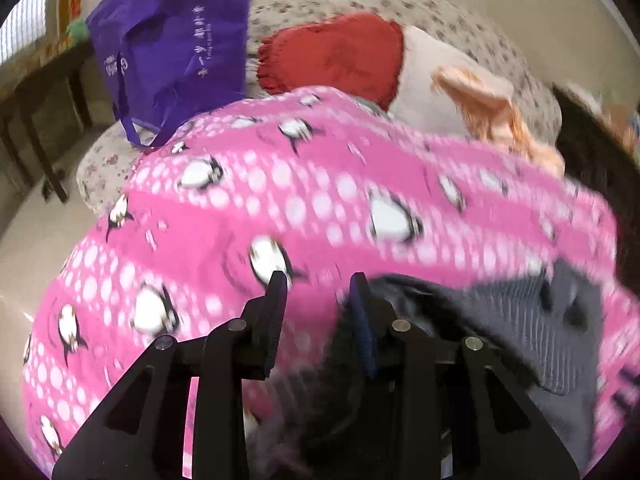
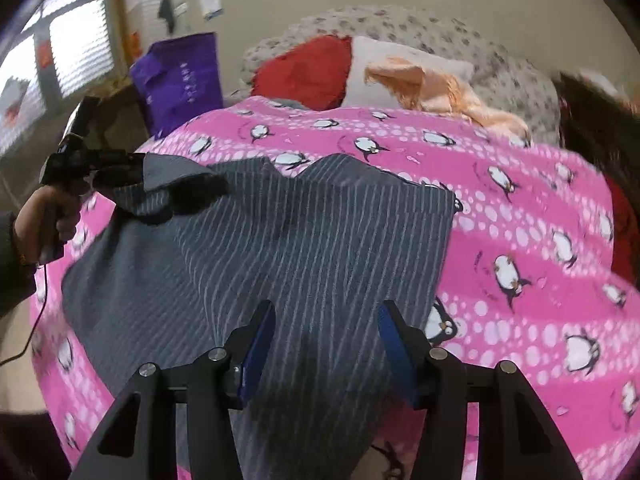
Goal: Fold large clothes
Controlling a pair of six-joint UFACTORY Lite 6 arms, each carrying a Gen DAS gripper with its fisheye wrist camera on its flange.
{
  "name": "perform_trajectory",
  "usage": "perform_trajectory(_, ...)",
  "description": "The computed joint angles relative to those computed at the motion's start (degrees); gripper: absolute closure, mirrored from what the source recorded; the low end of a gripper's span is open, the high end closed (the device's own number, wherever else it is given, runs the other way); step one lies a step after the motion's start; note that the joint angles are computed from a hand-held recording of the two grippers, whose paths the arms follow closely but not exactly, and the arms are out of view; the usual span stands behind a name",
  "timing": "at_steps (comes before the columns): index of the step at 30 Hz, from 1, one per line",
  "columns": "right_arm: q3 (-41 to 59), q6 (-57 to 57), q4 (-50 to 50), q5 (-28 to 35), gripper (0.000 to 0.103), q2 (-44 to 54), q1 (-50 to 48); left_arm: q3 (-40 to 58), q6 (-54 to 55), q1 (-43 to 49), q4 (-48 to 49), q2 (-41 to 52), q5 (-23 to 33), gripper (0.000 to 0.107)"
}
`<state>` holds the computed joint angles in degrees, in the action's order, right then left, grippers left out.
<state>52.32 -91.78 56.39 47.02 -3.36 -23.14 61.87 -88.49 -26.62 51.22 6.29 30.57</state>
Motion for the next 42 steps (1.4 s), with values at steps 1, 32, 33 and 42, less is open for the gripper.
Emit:
perform_trajectory(1, 0.4, 1.8, -0.3, -0.4, 0.051, 0.5, 0.6, 0.0, 1.0, 1.2, -0.6, -1.2, 0.0, 0.075)
perform_trajectory(32, 16.5, 21.4, -1.6, -4.8, 0.051, 9.3, 32.7, -39.1, -59.5, -57.3, 6.0, -13.1, 22.5, 0.05)
perform_trajectory(33, 19.4, 21.5, -2.5, 0.2, 0.051, 12.0, 35.8, -38.6, -59.4, -57.6, 5.5, -12.5, 23.1, 0.05)
perform_trajectory(42, 55.7, 58.4, -20.8, -8.3, 0.077, 46.4, 51.2, -37.2, -64.1, -62.5, 0.3, -9.8, 25.5, 0.05)
